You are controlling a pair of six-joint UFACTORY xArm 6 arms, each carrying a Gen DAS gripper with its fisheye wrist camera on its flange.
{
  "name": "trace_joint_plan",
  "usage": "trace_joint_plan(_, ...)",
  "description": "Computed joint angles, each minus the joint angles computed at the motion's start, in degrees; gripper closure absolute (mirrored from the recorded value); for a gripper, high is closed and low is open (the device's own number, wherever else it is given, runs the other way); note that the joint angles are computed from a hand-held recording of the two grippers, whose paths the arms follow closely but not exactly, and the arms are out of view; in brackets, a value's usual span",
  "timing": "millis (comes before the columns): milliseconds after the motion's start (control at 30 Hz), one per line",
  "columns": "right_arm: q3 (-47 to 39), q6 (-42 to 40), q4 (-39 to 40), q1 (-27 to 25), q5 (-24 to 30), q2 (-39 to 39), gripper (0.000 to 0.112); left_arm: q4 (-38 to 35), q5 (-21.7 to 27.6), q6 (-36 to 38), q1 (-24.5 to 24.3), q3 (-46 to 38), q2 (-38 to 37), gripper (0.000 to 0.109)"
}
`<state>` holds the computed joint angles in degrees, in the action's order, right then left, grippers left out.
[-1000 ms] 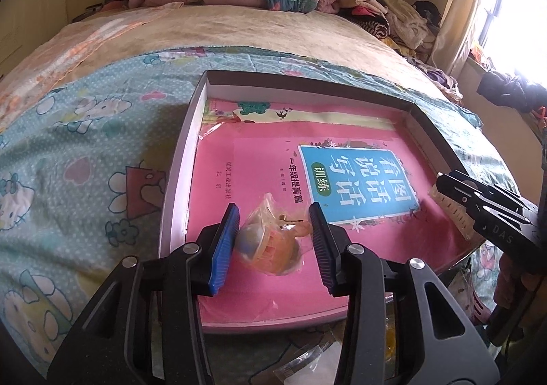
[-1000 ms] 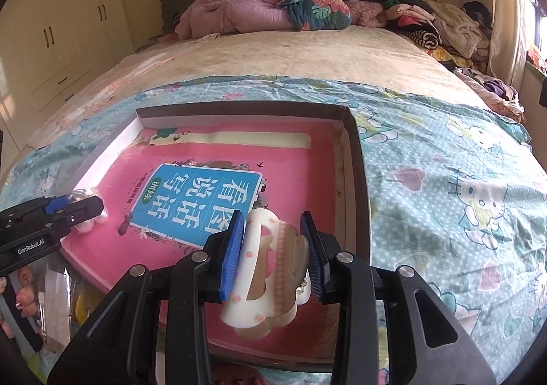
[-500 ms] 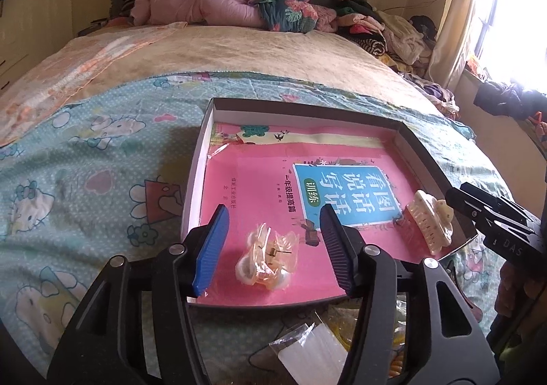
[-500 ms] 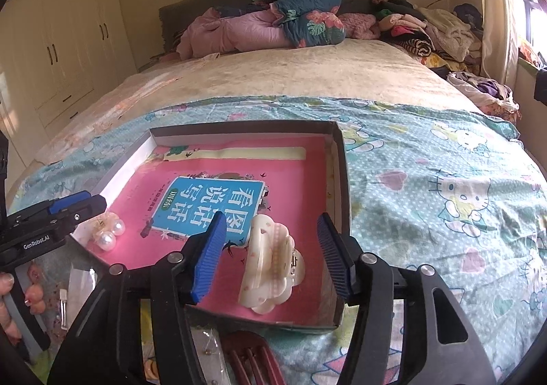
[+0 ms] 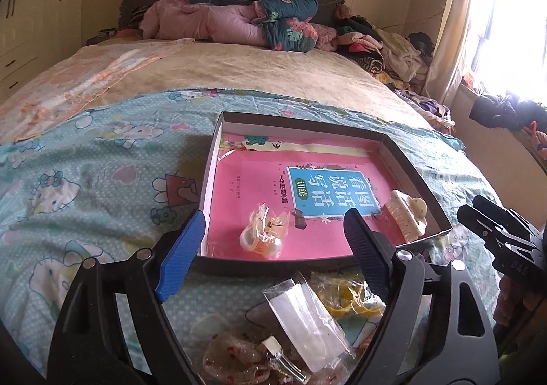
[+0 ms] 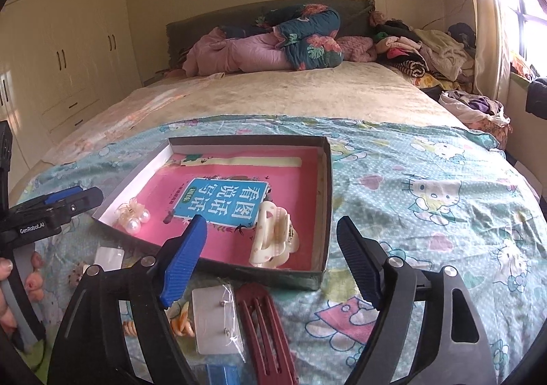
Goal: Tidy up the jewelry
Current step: 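Move both tools back over the remaining jewelry on the bed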
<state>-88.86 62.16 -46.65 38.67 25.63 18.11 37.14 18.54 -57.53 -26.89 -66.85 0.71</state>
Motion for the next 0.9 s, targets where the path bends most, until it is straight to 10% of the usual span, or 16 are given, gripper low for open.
trace_joint_plan(900, 14.97, 3.45, -2.10, 6.23, -0.99, -9.32, 0.036, 2.34, 1.02, -2.79, -3.06, 12.24, -9.49, 0.031)
